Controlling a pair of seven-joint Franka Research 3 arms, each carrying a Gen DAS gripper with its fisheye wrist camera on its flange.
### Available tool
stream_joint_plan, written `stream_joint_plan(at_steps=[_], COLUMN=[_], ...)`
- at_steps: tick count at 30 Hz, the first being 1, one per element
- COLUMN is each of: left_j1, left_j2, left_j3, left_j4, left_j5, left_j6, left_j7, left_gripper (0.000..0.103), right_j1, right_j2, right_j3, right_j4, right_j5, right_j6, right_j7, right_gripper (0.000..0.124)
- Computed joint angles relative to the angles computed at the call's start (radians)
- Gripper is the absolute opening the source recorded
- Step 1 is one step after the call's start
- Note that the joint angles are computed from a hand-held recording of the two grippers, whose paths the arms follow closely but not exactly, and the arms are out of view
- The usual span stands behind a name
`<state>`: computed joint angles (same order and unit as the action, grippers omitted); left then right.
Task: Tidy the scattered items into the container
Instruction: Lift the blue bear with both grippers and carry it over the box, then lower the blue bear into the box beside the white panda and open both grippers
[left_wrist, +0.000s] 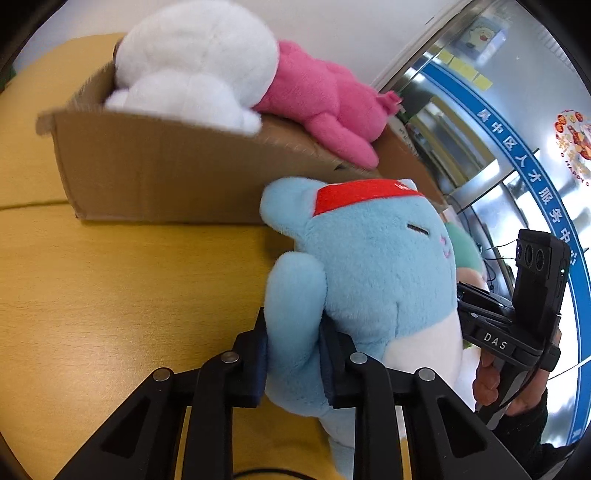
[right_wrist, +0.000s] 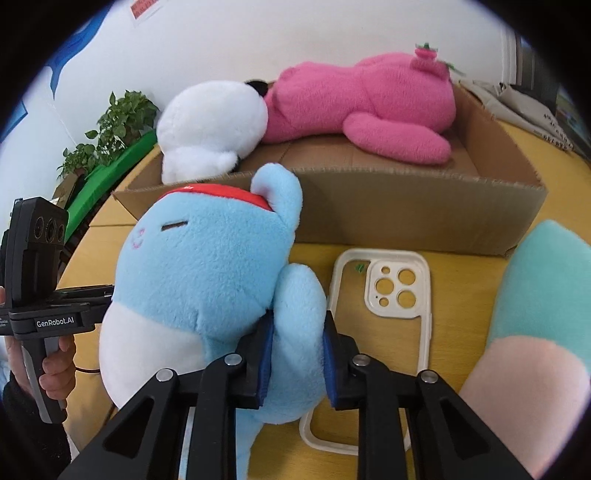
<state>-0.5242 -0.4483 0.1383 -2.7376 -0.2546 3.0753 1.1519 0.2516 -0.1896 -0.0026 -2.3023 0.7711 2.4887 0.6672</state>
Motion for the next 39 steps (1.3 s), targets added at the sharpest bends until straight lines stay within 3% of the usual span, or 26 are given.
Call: stream_joint_plan(at_steps=[4,8,12,18,21,24,25,27,30,35,39], left_j1=[0.189,0.396,0.539,0.53,0.51,0.486,0.486,0.471,0.444,0.427,0.436], left_j2=[-0.04,-0.028,0.054,0.277,0.412,0.52,0.534,0.535,0.553,0.566,0.503], left_j3=[-0.189,-0.358,-0.434,-0.361,-0.33,-0.302,-0.299,-0.281,-0.263,-0.258,-0.261], left_j4=[0.037,0.161,0.336,0.571,0.681,0.736,0.723,0.706,0.75,0.789,0.719], left_j5=[0.118,0.289,0.476,0.579,0.62,0.566,0.529,0.573,0.684,0.748,0.753], left_j6=[-0.028,-0.099,-0.166,-0.211,-0.283,-0.34,-0.308,-0.276,-0.347,-0.428,-0.401], left_j7=[-0.117,-0.262,-0.336,-0.342,-0.354,-0.321,-0.292,-0.319,-0.39,-0.446,-0.444], left_gripper=[0.024,0.024,0.024,0.024,0.024,0.024,0.023,0.024,0.024,0.025,0.031], right_j1=[0.006,0.02,0.033,0.003,-0.008,-0.01,-0.015,-0.033,-0.047,-0.017,-0.035], right_j2=[-0.047,-0.057,0.003,0.226,0.354,0.48,0.512,0.553,0.592,0.573,0.534], right_j3=[-0.021,-0.021,-0.01,0.013,0.042,0.05,0.053,0.066,0.075,0.07,0.076], right_j4=[0.004,0.05,0.168,0.456,0.568,0.663,0.685,0.708,0.748,0.715,0.671], right_j5=[0.074,0.124,0.141,0.149,0.035,-0.109,-0.14,-0.175,-0.231,-0.334,-0.33], right_j6=[-0.005,0.049,0.11,0.124,0.137,0.087,0.058,0.011,-0.067,-0.023,-0.012], right_j7=[-0.052,-0.091,-0.109,-0.059,0.079,0.229,0.268,0.314,0.363,0.418,0.443], right_gripper=[0.022,0.022,0.021,0.022,0.022,0.022,0.021,0.021,0.021,0.022,0.039])
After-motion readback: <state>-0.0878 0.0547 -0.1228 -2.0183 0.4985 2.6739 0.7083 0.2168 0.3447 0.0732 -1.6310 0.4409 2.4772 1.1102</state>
